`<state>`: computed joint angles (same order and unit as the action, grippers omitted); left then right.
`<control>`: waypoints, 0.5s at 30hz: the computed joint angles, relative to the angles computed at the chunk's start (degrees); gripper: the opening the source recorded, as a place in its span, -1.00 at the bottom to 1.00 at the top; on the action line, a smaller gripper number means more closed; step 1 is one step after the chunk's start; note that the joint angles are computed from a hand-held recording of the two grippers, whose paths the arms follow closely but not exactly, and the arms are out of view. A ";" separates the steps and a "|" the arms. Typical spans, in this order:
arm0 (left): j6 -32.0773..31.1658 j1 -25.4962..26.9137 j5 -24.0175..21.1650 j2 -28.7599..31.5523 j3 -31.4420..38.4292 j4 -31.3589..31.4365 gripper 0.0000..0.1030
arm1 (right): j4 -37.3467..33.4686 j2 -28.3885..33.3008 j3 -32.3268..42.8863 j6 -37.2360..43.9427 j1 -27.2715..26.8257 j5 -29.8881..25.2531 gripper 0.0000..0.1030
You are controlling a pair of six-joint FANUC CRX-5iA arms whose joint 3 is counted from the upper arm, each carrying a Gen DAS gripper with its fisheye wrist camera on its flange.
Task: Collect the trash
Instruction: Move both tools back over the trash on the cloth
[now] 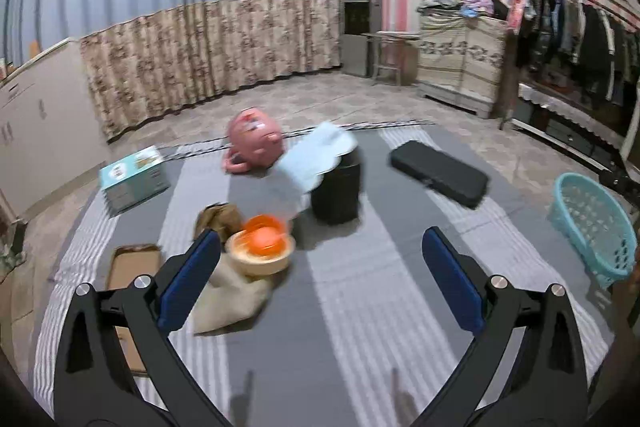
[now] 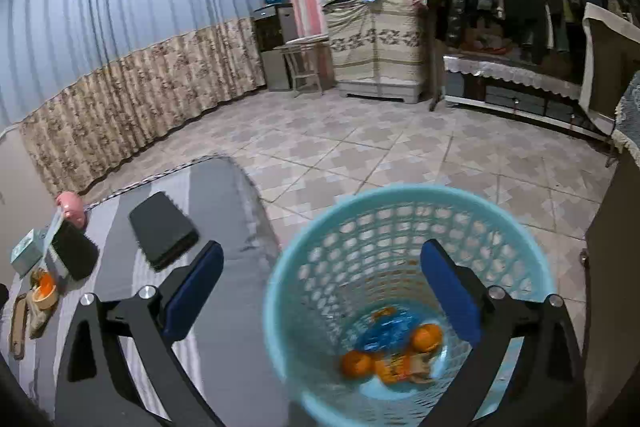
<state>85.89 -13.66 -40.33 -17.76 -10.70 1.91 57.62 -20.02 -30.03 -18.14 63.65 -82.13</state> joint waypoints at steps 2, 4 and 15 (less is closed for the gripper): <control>-1.03 1.78 0.21 -0.88 -1.07 0.83 0.89 | 0.05 1.73 1.23 0.75 0.29 1.35 0.88; -2.14 3.77 0.30 -1.79 -2.30 1.97 0.89 | 0.08 3.30 2.37 2.03 0.80 2.21 0.88; -8.05 12.55 -2.70 -2.81 -6.08 7.21 0.89 | 1.59 9.94 6.98 3.60 4.04 8.76 0.88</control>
<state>77.84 -1.11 -43.02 -20.57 -16.78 9.12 59.21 -10.08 -23.04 -14.54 67.69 -73.37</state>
